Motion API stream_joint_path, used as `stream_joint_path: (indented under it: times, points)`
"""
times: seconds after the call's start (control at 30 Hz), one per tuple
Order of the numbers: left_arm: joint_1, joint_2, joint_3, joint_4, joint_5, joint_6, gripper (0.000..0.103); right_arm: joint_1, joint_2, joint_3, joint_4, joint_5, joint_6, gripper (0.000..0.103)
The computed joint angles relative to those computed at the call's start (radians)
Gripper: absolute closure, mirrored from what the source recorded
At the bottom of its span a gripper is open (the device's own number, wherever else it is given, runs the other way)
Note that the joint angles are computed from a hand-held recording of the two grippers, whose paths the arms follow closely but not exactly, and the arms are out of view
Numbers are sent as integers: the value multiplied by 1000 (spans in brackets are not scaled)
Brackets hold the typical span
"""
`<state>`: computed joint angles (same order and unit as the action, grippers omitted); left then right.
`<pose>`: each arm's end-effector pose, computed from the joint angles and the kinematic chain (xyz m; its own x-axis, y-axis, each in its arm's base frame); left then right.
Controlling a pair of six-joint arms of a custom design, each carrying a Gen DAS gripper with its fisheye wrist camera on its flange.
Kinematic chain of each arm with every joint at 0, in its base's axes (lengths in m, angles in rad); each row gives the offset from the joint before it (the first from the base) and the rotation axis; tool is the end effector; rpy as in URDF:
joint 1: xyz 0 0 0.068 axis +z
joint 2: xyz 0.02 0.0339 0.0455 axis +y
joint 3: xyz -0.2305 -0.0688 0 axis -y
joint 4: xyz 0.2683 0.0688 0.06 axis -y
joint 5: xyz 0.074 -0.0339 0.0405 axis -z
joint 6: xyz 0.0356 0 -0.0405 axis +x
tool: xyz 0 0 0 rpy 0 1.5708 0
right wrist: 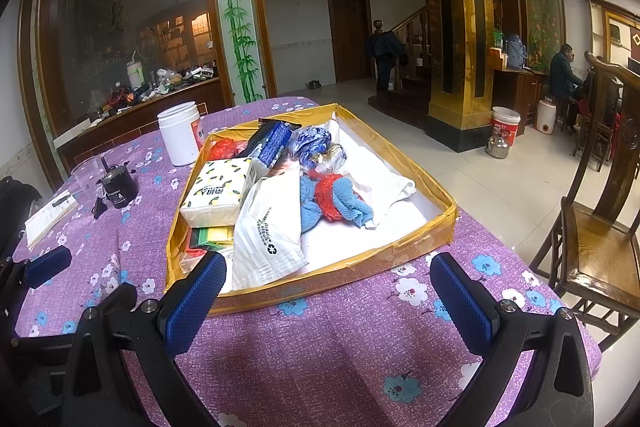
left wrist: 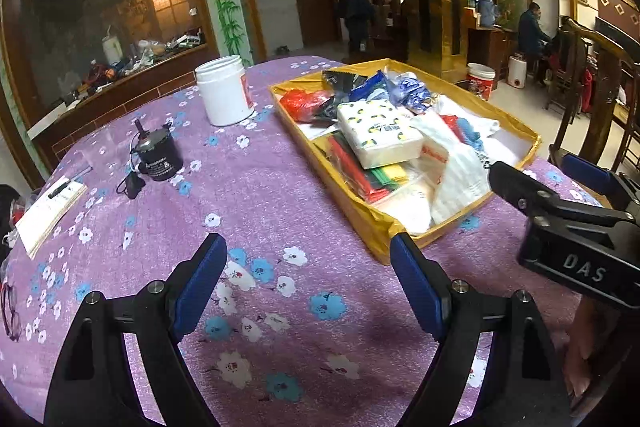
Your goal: Organize soft objects
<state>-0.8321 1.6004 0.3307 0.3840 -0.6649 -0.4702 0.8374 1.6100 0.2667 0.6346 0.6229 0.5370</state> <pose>0.1699 -0.1540 0.0265 -0.6093 0.1395 -0.7805 0.0481 0.9891 0.1392 0.1668 0.1541 0.0290 -0.5314 0.0310 -0.8466 -0.0408 0.9972 0.0621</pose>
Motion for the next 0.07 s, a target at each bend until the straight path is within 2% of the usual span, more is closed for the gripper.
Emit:
stream_joint_path:
  times: [0.07]
  points:
    - [-19, 19, 18, -18, -40, -13, 19, -1, 2, 1, 4, -1, -2, 0]
